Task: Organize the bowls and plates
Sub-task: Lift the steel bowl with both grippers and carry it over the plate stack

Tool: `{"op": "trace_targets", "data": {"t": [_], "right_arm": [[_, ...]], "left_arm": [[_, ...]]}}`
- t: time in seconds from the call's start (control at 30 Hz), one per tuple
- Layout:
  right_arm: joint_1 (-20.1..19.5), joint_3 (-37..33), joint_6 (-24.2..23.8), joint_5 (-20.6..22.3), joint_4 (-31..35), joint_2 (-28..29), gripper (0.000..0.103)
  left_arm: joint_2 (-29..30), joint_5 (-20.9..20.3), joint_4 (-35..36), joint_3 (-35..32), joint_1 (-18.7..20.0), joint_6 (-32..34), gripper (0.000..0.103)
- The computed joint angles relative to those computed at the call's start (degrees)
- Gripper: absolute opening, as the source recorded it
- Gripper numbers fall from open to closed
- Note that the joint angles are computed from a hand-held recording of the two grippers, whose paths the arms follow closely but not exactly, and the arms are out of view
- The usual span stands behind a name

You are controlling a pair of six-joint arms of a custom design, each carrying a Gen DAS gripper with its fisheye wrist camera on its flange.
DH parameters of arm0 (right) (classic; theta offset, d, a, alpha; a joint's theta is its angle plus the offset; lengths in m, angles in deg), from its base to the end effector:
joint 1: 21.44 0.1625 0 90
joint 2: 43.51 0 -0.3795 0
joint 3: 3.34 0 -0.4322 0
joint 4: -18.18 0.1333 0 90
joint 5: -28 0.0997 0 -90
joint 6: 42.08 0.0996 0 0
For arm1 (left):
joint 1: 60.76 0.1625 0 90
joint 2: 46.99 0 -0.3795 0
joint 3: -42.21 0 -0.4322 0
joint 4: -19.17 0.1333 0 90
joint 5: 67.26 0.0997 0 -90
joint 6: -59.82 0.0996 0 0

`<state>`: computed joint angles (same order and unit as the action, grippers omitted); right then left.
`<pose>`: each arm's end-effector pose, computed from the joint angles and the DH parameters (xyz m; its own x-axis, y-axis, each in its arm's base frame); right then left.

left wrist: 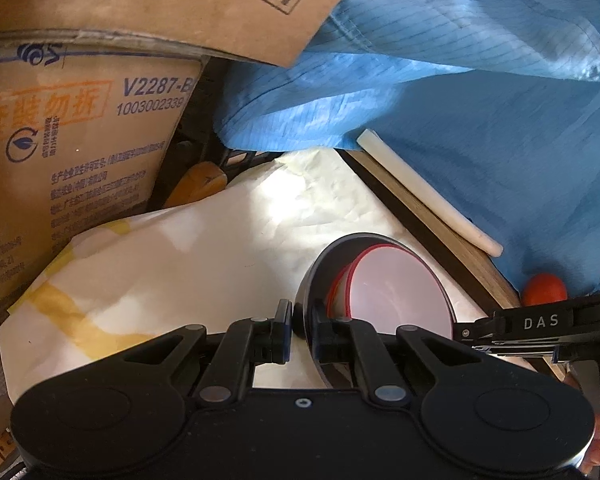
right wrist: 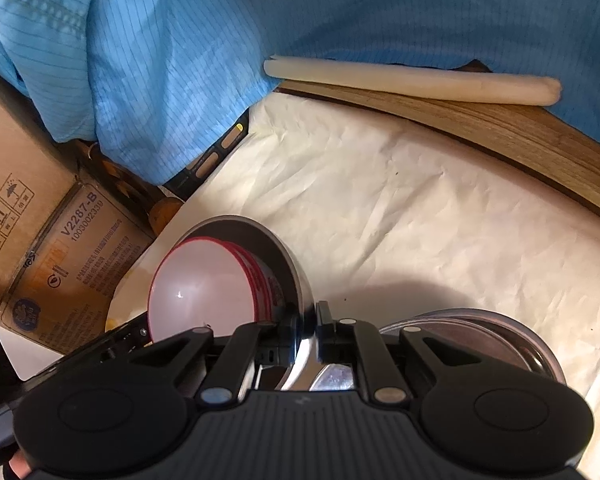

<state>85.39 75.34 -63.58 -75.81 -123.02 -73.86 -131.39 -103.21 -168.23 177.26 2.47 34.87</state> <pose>0.3131 -0.6567 -0.0602 -0.7621 -0.6013 0.2402 -0.6110 0.7906 0.0408 0.0009 -0.4731 0.2385 -0.8462 -0.4956 -0.1957 -0.0533 0.4441 -0.8944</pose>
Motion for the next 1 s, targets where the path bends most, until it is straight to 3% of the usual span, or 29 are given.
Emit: {"op": "trace_targets", "data": {"t": [1.0], "right_arm": [[-1.38, 5.8, 0.01, 1.2, -3.17, -6.5, 0.01]], "left_arm": [[2.48, -0.78, -3.65, -0.46, -2.1, 4.42, 0.007]]}}
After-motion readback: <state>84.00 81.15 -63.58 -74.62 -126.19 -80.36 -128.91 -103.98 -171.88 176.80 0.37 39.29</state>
